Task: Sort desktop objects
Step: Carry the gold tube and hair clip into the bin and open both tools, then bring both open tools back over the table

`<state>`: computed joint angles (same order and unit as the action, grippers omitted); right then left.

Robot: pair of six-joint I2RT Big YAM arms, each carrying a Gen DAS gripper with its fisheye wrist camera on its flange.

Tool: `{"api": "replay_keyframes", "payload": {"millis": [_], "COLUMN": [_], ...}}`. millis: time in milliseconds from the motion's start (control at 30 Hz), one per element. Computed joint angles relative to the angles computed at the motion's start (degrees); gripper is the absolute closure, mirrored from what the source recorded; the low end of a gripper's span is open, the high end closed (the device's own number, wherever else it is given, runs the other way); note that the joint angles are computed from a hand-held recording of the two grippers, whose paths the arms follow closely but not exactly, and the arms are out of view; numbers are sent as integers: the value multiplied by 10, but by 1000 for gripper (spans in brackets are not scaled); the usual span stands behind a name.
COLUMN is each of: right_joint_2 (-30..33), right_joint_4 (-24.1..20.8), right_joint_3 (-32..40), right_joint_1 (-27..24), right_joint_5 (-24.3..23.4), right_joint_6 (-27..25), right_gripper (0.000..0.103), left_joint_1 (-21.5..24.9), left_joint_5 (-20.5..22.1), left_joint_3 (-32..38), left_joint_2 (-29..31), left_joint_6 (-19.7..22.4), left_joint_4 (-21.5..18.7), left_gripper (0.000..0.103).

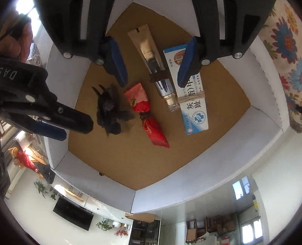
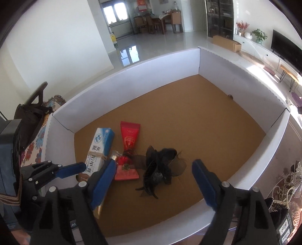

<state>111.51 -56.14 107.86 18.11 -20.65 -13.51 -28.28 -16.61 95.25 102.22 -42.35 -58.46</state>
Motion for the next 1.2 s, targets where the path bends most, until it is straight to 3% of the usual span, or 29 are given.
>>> {"api": "replay_keyframes", "payload": {"millis": [100, 167, 267, 400, 433, 500, 600, 633, 667, 800, 967, 1000, 1200], "right_joint_2": [-46, -92, -167, -232, -239, -243, -239, -240, -253, -256, -279, -278, -279], "right_joint_4": [58, 101, 155, 164, 159, 147, 145, 151, 186, 203, 214, 214, 216], "right_joint_3": [-64, -122, -221, -331, -354, -391, -431, -442, -465, -476, -494, -493, -495], "right_joint_1": [-26, -52, -107, -199, -223, -269, -332, -347, -359, -376, -375, -375, -375], "right_joint_5": [-43, -72, -92, -64, -48, -12, 23, 28, 29, 20, 18, 18, 19], "right_joint_6": [20, 29, 18, -52, -72, -103, -138, -145, -162, -173, -164, -164, -163], "right_gripper": [18, 12, 2, 0, 0, 0, 0, 0, 0, 0, 0, 0, 0], "left_joint_1": [-22, -46, -85, -141, -153, -168, -189, -195, -199, -212, -215, -215, -219], "left_joint_5": [-42, -66, -66, -29, -14, 23, 46, 49, 46, 25, 4, 0, -12], "left_joint_3": [-20, -28, -26, 10, 26, 83, 217, 260, 300, 426, 371, 341, 312], "left_joint_2": [-27, -42, -55, -28, -11, 45, 158, 193, 225, 317, 296, 282, 267], "left_joint_6": [13, 23, 53, 94, 100, 108, 121, 126, 131, 143, 137, 136, 130], "left_joint_4": [33, 50, 79, 108, 110, 82, -6, -30, -50, -117, -57, -27, -4], "left_gripper": [40, 40, 38, 9, 7, 7, 7, 7, 7, 7, 0, 0, 0]}}
